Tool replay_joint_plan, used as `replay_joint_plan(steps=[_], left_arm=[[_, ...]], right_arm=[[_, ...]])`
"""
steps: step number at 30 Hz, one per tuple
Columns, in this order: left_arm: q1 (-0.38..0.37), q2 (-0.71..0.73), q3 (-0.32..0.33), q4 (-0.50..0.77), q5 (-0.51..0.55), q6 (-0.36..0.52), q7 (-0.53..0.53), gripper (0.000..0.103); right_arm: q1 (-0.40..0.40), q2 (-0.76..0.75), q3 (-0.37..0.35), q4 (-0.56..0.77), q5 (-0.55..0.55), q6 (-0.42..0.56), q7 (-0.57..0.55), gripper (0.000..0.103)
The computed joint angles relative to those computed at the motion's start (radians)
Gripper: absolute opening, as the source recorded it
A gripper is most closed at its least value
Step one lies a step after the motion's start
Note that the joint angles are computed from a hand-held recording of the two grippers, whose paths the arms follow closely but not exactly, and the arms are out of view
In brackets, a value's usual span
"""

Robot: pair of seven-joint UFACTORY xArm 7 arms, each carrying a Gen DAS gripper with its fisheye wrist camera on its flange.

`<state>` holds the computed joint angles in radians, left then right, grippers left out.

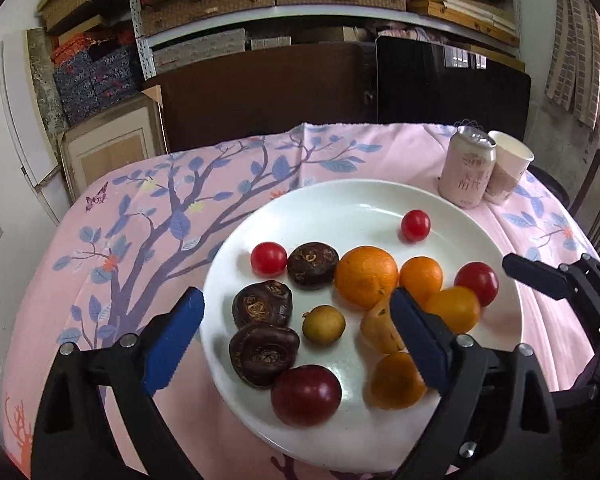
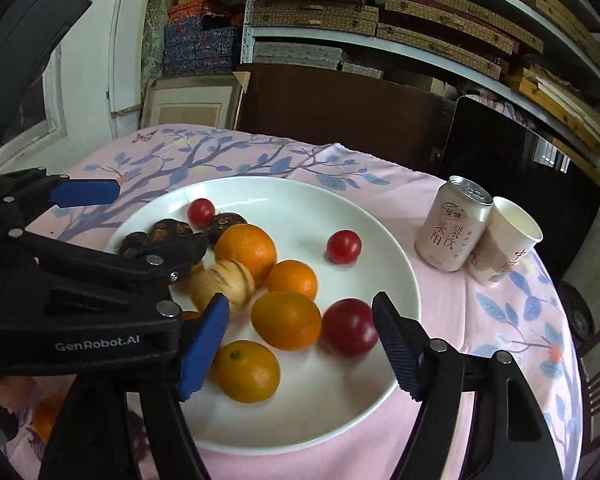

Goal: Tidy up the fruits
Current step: 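Withdraw both open tools from the plate toward the fruit pile, then grasp the yellow grapefruit with the left tool while the right grasps a red plum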

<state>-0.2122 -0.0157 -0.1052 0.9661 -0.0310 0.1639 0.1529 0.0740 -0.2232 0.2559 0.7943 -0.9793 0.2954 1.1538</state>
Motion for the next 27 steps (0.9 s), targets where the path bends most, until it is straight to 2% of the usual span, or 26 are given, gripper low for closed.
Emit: replay_joint_plan(steps=[3, 5, 9, 14, 19, 24, 27], left_arm=[[-0.004, -0.044, 0.008, -0.027, -0.053, 0.004, 0.064, 0.092], [-0.019, -0.084, 0.023, -0.056, -0.116, 0.008, 0.129, 0.092], [-0.047, -0.179, 0.057, -0.13, -0.188, 0.028, 0.194, 0.092], [-0.079, -0.314, 0.094, -0.256, -0.232, 0.085, 0.217, 0.092], [-0.119, -0.443, 0.131, -0.385, -0.264, 0.148, 0.242, 0.092], [-0.111, -0.55, 0.111, -0.49, -0.236, 0.199, 0.213, 0.092], [-0.118, -0.607, 0.096, -0.545, -0.213, 0.193, 0.2, 0.092]], right_arm=[[0.003, -0.056, -0.012, -0.042, 0.056, -0.014, -0.019, 0.075], [0.013, -0.105, -0.024, -0.087, 0.133, -0.025, -0.064, 0.075], [0.045, -0.201, -0.045, -0.184, 0.286, -0.052, -0.139, 0.075], [0.072, -0.308, -0.018, -0.279, 0.418, -0.032, -0.18, 0.075], [0.078, -0.403, 0.032, -0.348, 0.532, 0.015, -0.175, 0.075], [0.078, -0.485, 0.074, -0.42, 0.629, 0.015, -0.172, 0.075], [0.071, -0.525, 0.103, -0.451, 0.662, 0.019, -0.169, 0.075]])
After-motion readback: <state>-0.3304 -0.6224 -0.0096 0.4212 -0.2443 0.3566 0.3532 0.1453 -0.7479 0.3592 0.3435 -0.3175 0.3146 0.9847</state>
